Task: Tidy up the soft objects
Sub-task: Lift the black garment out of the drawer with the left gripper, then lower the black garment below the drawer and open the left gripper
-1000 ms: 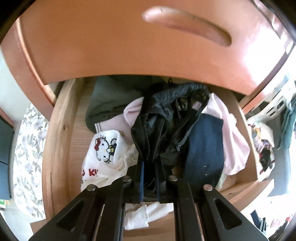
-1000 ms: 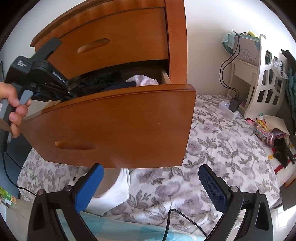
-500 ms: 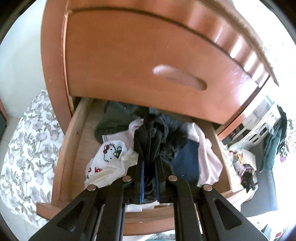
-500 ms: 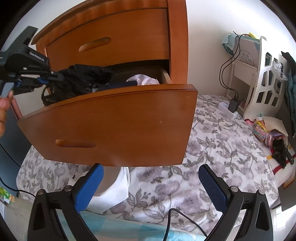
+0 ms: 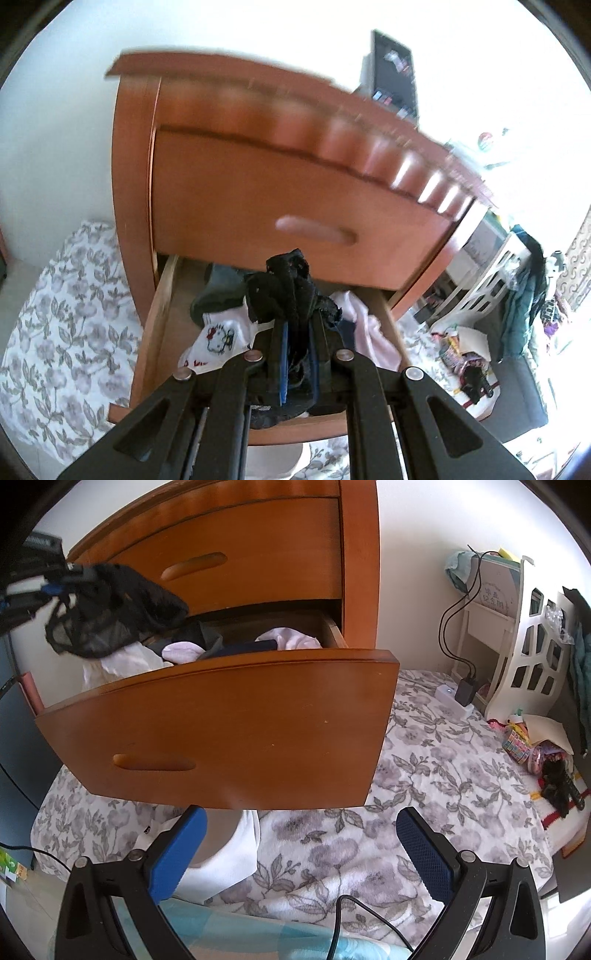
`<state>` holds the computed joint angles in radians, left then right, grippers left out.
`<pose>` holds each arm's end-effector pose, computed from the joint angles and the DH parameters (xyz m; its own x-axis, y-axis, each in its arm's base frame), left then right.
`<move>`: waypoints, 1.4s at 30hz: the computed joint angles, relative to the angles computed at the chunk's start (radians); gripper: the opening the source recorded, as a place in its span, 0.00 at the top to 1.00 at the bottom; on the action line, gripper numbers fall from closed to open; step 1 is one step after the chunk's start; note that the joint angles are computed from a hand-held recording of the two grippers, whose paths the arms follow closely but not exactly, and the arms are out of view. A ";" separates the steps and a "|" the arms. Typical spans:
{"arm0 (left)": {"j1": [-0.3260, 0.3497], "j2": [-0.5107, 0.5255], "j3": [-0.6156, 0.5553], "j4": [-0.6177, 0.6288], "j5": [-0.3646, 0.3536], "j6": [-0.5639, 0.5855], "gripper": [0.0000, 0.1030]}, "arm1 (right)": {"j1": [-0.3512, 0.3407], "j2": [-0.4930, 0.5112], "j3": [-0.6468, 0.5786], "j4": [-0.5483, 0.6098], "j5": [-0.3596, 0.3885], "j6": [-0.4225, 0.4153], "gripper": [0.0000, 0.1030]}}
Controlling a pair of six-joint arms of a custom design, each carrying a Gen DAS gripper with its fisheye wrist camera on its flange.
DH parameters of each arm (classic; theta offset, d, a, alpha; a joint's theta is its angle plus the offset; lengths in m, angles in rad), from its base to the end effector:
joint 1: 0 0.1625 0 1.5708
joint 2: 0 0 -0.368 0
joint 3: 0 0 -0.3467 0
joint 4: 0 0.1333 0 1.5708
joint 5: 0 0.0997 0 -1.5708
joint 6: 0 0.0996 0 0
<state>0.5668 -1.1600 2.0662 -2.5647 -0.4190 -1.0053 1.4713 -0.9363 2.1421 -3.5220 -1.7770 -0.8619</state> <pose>-0.2707 -0.4382 0.1953 -0.8628 -0.2907 -0.4136 0.2089 0.5401 -0.8153 0.0645 -0.4901 0.1310 -0.6805 -0.4018 0.6128 -0.6813 0.6547 -0.3273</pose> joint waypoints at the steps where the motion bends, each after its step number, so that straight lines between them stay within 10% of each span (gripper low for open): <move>1: -0.012 -0.005 0.000 -0.004 0.010 0.012 0.91 | 0.000 0.000 0.000 0.000 0.000 0.000 0.00; 11: -0.158 -0.048 0.019 -0.083 0.128 0.135 0.91 | 0.002 -0.003 0.004 -0.001 -0.002 0.001 0.00; 31: -0.365 0.077 -0.026 -0.798 0.262 0.827 0.91 | 0.013 -0.026 0.035 -0.017 0.001 -0.008 0.00; 42: -0.335 0.071 -0.040 -0.718 0.235 0.787 0.91 | 0.015 -0.028 0.043 -0.023 0.002 -0.010 0.00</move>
